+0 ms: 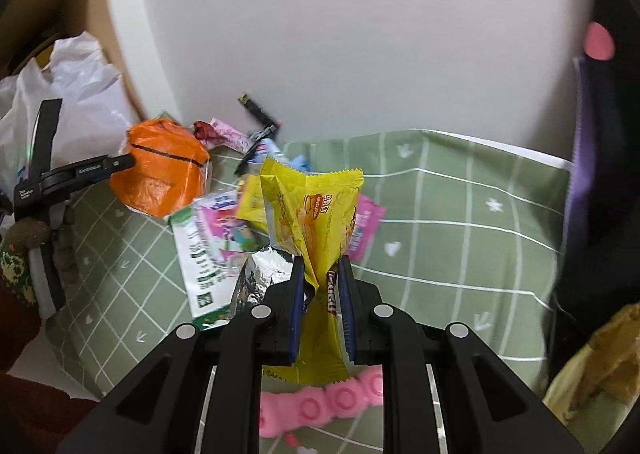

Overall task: Collect trash
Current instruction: 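Grasp the yellow Nabati packet with right gripper while left gripper grasps the orange plastic bag, then carry the Nabati packet and orange bag over the yellow-lined bin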

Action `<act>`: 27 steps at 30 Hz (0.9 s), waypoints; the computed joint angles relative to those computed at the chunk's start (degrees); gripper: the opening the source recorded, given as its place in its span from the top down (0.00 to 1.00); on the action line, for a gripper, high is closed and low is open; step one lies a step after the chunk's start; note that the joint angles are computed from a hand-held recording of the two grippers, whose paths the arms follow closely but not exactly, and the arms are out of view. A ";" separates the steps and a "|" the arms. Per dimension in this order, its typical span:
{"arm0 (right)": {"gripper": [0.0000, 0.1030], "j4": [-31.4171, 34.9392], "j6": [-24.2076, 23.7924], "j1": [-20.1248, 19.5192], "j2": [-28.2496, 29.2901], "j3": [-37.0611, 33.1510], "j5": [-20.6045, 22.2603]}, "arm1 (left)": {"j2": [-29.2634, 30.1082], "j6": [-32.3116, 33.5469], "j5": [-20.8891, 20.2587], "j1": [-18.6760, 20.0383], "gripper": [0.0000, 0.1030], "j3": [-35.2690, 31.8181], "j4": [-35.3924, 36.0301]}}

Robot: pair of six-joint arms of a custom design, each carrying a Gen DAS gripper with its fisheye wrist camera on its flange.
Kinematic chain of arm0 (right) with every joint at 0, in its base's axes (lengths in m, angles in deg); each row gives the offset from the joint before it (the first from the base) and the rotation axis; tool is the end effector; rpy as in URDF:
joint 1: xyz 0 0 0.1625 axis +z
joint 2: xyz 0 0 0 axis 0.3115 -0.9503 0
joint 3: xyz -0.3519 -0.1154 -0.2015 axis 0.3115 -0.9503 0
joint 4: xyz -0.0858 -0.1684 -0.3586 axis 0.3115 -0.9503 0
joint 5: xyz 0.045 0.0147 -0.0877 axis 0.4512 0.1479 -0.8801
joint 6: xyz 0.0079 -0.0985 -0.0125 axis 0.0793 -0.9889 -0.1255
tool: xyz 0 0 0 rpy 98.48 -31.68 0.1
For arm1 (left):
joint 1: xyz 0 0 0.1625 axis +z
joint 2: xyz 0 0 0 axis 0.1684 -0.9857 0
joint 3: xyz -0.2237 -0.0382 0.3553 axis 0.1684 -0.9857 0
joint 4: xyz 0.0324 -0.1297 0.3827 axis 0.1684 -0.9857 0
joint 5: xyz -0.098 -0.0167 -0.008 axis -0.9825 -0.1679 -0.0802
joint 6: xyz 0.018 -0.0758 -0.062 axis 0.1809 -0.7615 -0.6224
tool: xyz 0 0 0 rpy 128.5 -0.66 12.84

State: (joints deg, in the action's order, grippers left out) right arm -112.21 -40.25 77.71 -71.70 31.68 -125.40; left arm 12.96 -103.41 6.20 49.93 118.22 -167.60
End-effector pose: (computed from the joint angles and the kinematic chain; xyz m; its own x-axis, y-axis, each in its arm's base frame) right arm 0.1779 -0.7615 0.2403 -0.7244 -0.4062 0.5570 -0.6264 0.7253 -0.2857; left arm -0.1708 -0.7211 0.2207 -0.7884 -0.3388 -0.5134 0.1900 0.6597 -0.7271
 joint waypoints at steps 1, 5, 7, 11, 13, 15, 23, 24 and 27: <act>0.84 -0.58 0.35 -0.09 -0.34 0.60 -0.25 | -0.30 -0.15 -1.51 0.15 0.82 -0.03 0.70; 0.84 -1.82 1.50 -0.24 -0.03 0.34 -1.67 | -0.06 3.98 -4.78 -0.51 0.91 -0.12 -1.32; 0.84 -2.60 2.16 0.02 0.38 0.00 -2.49 | 0.23 6.43 -5.92 -1.14 0.92 -0.18 -2.83; 0.84 -4.66 3.53 0.32 0.50 -0.32 -2.86 | 0.56 10.64 -9.41 -2.24 0.92 -0.89 -5.04; 0.84 -5.44 4.21 0.33 0.17 -0.04 -3.01 | 0.77 12.20 -11.21 -2.44 0.93 -1.54 -5.97; 0.84 -6.46 4.35 0.41 -0.24 0.54 -3.45 | 1.25 13.69 -13.79 -2.76 0.93 -2.30 -7.56; 0.84 -11.23 5.05 0.76 -2.41 3.26 -5.29 | 4.22 20.72 -19.81 -4.69 0.94 -7.56 -8.63; 0.84 -12.38 4.98 0.85 -2.75 3.85 -5.68 | 5.08 21.34 -20.99 -4.78 0.94 -9.10 -7.64; 0.84 -16.49 4.40 1.25 -4.13 5.71 -7.63 | 6.39 22.53 -24.95 -5.14 0.94 -11.51 -5.51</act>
State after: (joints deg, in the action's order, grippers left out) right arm -128.70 -35.85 78.96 -75.83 37.39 -133.04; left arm 19.35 -80.88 -18.75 44.79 106.70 -173.11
